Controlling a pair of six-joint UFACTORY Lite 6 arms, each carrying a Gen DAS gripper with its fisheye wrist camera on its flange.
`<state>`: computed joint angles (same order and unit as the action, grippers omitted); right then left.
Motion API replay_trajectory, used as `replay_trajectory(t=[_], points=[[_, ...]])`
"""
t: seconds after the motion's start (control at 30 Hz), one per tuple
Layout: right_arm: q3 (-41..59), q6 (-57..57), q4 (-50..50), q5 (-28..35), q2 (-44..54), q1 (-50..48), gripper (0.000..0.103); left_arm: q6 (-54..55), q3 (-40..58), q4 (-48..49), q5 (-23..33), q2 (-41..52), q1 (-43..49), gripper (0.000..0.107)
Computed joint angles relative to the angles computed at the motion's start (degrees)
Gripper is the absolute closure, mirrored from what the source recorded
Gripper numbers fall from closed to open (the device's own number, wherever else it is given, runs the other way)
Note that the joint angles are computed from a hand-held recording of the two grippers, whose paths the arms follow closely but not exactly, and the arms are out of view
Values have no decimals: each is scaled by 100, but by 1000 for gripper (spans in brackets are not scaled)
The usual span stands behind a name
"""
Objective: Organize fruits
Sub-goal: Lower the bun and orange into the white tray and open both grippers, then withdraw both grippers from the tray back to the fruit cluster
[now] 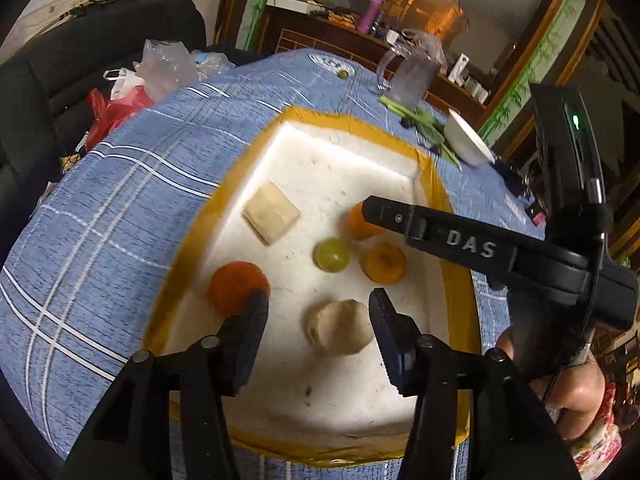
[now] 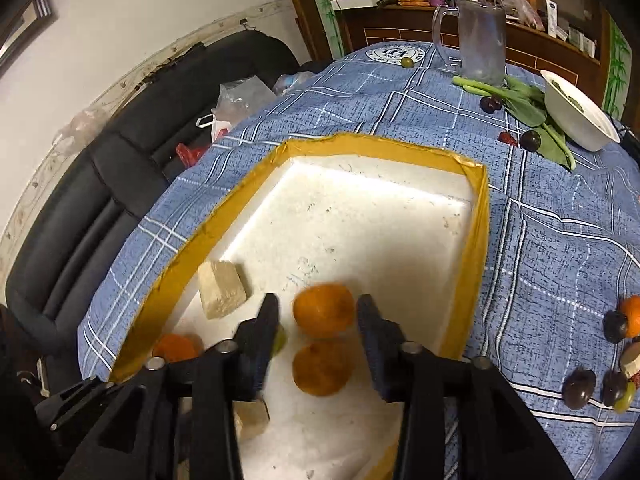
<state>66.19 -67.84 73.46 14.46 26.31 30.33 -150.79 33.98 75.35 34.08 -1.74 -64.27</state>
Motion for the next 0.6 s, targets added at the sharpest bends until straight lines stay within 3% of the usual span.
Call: replay_trajectory(t=[0.17,0.3,0.4,0.6], points=[[-290,-442,509,2,-451,-118,45,22,-132,-165,202,-273,-116,52],[-1125,-1286,1247,6,-1454,-410,39,117,-27,-306,359,-288,-290,50],[-1823,-1899,1804,92,-2259,-744,33,467,399,-522,499,7,-446,49],[-3119,-2426,1963,447,-3646,-1772,33,1581,1793,-1252,1288,1002,-992,42]])
